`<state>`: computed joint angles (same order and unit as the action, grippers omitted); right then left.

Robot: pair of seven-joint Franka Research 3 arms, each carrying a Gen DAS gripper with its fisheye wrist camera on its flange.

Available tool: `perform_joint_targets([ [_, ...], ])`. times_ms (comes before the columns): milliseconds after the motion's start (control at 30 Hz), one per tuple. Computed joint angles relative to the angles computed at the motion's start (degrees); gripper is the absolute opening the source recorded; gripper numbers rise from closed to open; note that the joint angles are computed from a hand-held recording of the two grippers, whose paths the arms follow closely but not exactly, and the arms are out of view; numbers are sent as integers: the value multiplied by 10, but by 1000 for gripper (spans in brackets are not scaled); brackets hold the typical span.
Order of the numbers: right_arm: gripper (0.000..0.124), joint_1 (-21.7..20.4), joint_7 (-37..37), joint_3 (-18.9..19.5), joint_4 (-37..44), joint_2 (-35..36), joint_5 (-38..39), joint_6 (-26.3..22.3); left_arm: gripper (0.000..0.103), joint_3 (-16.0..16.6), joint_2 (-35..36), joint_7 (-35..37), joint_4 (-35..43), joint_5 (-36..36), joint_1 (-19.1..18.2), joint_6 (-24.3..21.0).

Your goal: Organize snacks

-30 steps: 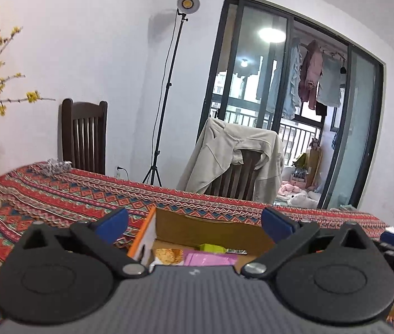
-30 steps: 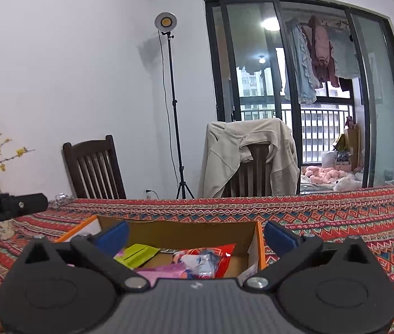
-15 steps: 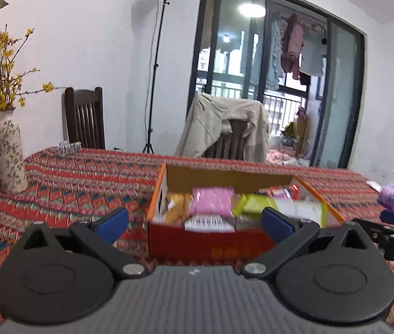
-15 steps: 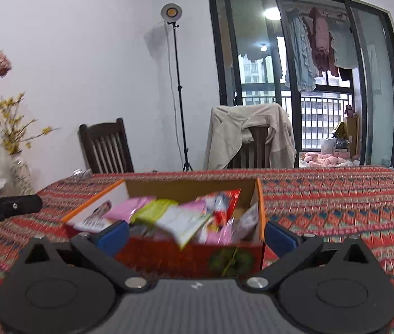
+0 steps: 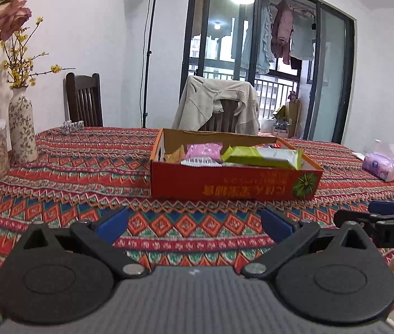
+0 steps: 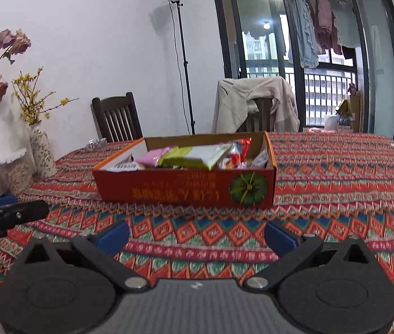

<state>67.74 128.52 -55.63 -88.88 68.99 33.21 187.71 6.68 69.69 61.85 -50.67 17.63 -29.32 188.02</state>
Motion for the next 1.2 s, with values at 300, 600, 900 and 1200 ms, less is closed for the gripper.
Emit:
perform_joint_targets([
  [300, 103, 19, 0, 8, -29, -14, 5, 0, 103, 7, -26, 3, -63, -14, -7, 19],
  [600, 103, 19, 1, 11, -32, -18, 3, -2, 103, -1, -21, 5, -56, -13, -3, 8],
  [900, 103, 16, 0, 15, -31, -20, 1, -2, 103, -2, -16, 3, -46, -10, -3, 0],
  [1200, 103, 13, 3, 19, -29, -20, -3, -2, 103, -6, -12, 1, -40, -4, 0, -2],
])
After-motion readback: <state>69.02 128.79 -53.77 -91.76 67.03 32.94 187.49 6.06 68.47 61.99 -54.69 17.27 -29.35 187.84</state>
